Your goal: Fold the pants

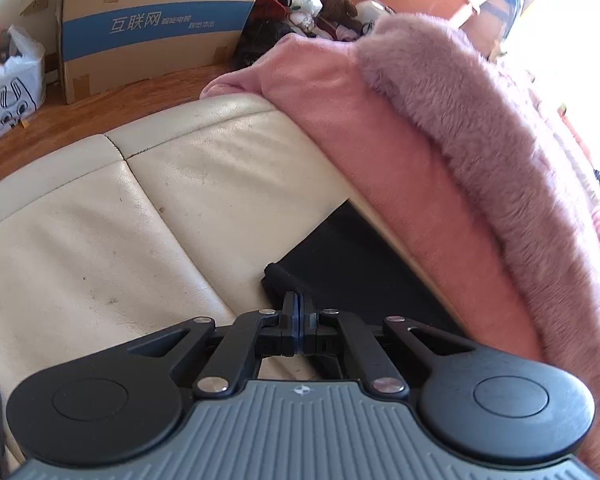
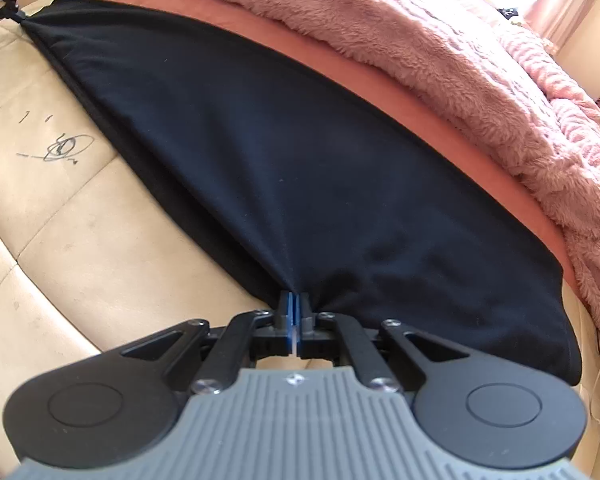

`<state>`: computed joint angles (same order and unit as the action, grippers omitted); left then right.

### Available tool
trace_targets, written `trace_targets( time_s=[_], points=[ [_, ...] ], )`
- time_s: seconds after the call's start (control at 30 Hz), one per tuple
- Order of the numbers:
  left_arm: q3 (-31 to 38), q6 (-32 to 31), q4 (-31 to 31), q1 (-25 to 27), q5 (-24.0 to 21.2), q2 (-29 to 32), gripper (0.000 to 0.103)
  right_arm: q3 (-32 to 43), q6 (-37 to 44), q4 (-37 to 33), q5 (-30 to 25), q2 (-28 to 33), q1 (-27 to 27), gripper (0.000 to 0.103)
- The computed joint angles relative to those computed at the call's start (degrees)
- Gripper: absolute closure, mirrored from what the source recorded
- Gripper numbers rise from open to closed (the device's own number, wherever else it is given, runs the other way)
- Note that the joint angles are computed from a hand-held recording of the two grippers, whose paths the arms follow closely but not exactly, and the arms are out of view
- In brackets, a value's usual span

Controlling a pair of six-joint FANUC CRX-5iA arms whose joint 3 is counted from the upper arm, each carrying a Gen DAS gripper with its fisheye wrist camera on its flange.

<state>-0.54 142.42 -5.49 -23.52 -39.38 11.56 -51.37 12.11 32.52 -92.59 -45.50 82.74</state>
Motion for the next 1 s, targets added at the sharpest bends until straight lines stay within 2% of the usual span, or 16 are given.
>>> trace_targets(
  time_s=[0.07,0.13,0.23,0.37,0.43,0.5,0.53,0.57,0.63,0.67,0.73,0.8,1.0],
  points=[
    [-1.2,-0.6,-0.1,0.0,2.5,-2.0,0.103,-0.1,-2.9,3.0,-3.5,-1.5,3.4,0.103],
    [-0.5,-2.5,-0.9,-0.3,1.3,-2.2,0.103,0.3,-3.5,3.8,-5.5,-2.7,5.2,0.103],
    [2.2,-4.1,-2.3,-0.7,-4.0,0.5,0.103,0.1,-0.1,0.2,-2.7,-2.3,2.7,0.103],
    [2.5,-4.0,-3.1,-1.1,-5.1,1.5,0.103,-0.8,0.3,-1.3,-0.1,-2.0,1.3,0.103],
    [2.5,-6.6,-1.3,-0.6,-5.7,1.8,0.103,-0.5,1.6,-1.8,-0.2,-2.0,1.2,0.103],
    [5.4,-7.8,-3.3,-1.6,-9.8,2.7,0.095,-0.2,2.0,-2.6,-0.1,-2.9,0.9,0.103],
    [7.4,-7.2,-6.4,-2.9,-12.2,3.1,0.087,-0.1,1.6,-2.3,-0.6,-2.9,1.3,0.103],
    [8.9,-7.4,-9.0,-4.3,-14.1,3.2,0.085,-0.1,1.0,-1.5,-1.5,-3.0,2.2,0.099],
    [9.3,-10.7,-10.7,-6.1,-14.2,2.5,0.085,0.4,0.4,0.1,-1.7,-2.9,3.0,0.089],
    [9.5,-12.1,-10.8,-7.1,-14.2,2.2,0.085,0.1,-0.4,1.0,-1.8,-3.4,4.4,0.089],
    [9.2,-16.3,-8.9,-8.6,-12.7,1.7,0.085,0.1,-0.2,3.1,0.8,-2.7,3.6,0.089],
    [9.3,-20.1,-5.9,-10.3,-11.1,2.0,0.085,-0.2,0.7,5.2,6.4,-1.1,0.0,0.089],
    [11.1,-28.0,4.5,-15.3,-4.1,7.1,0.086,0.1,1.7,10.6,24.7,9.3,-17.1,0.098]
  ],
)
